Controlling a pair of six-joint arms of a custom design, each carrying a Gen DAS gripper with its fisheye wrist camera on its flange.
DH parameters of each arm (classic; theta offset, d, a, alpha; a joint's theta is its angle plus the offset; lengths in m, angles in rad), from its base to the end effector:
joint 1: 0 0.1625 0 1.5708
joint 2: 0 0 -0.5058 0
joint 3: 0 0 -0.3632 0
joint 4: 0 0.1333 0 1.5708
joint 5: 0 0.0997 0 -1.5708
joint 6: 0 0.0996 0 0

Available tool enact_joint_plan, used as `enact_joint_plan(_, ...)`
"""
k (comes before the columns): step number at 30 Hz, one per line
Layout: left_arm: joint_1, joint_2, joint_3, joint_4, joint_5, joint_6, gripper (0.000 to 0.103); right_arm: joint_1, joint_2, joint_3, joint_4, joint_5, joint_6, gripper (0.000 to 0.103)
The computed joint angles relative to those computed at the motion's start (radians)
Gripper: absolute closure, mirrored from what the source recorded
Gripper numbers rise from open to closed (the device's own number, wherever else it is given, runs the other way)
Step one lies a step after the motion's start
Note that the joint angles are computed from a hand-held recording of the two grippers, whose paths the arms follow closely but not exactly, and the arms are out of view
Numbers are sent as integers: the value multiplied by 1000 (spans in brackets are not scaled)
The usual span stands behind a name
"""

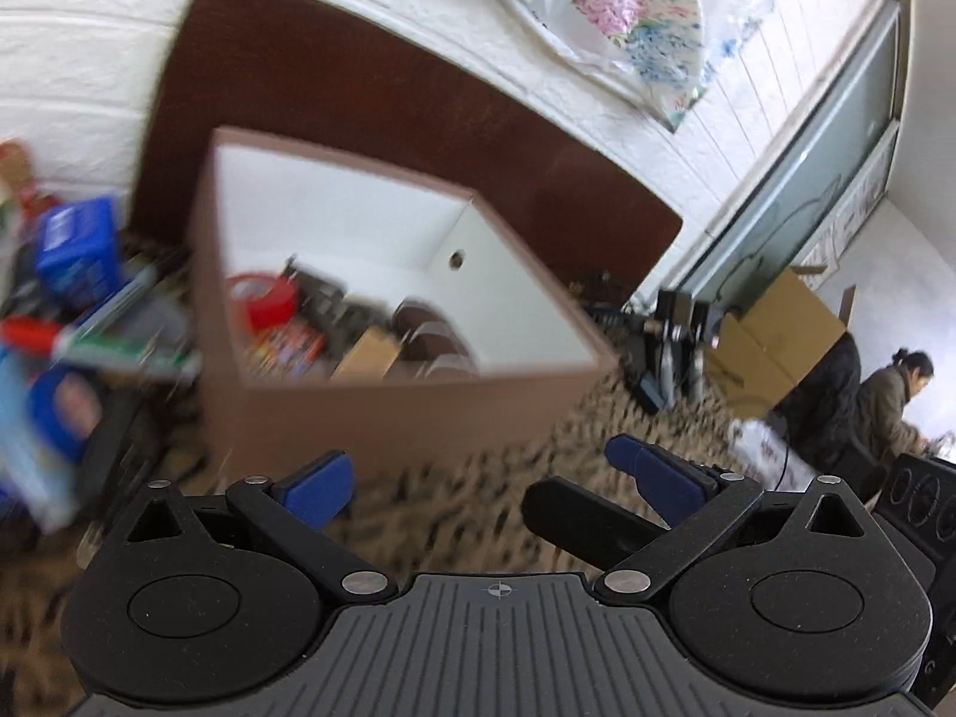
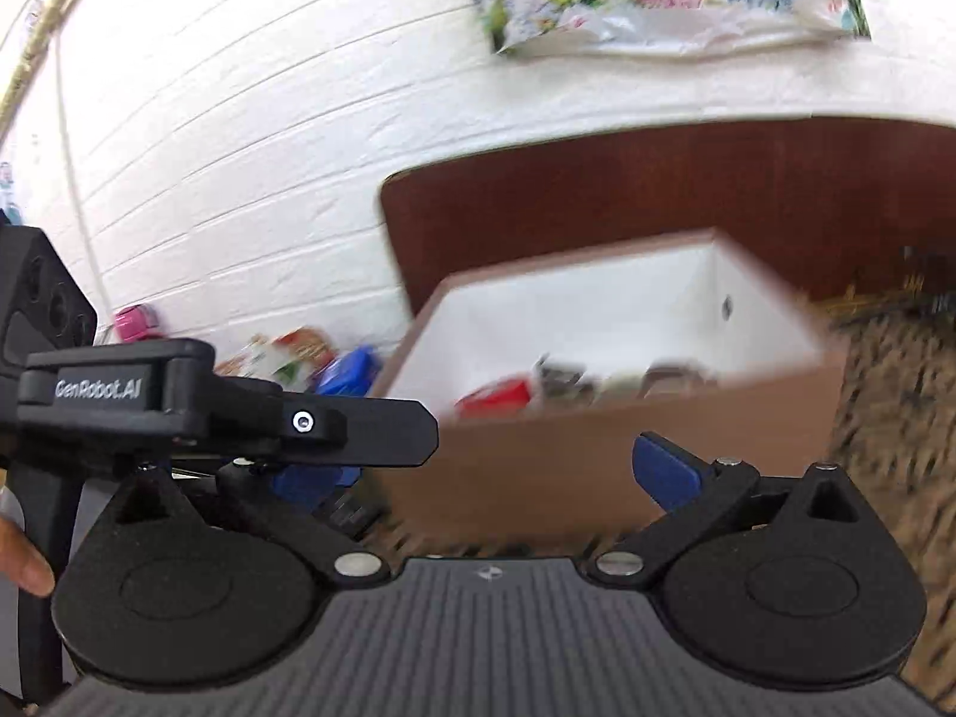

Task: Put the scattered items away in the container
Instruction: 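Move both tools back to the pile of items, then close the left gripper on the white lotion tube and lift it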

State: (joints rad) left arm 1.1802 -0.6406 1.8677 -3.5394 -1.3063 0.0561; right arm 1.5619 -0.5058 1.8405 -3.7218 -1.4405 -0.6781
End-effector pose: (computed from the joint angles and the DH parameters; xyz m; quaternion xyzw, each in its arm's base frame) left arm -0.1064 -0.6768 0.1193 0.1581 0.9116 -0.3746 0.0614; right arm 0.1403 -0.6689 0.0594 0.3252 -0.8566 0.3931 0.0771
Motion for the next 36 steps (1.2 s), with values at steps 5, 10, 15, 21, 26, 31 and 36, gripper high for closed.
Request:
enact_joint_plan(5,18,-36,206,-130,87,-67,0,-6,51,109,-53,-35,56,0)
enact_joint_plan(10,40,-62,342,-252,201,-73,0,17,95,139,-9,-91,145,0)
enact_joint_plan(15,73,-106,428,-363,240,-63,0,66,127,142,-27,-155,151,0)
enact_joint_plan(21,129,-146,444,-429,235,-16,0,103,166,132,-42,-156,98,0)
enact_joint_plan(26,183,-173,405,-376,164,31,3,137,204,80,-16,-191,72,0)
enact_joint_plan(31,214,-165,323,-325,135,117,11,161,243,17,-7,-211,38,3)
enact_joint_plan(36,256,-171,254,-216,81,85,22,179,280,-78,59,-228,13,13)
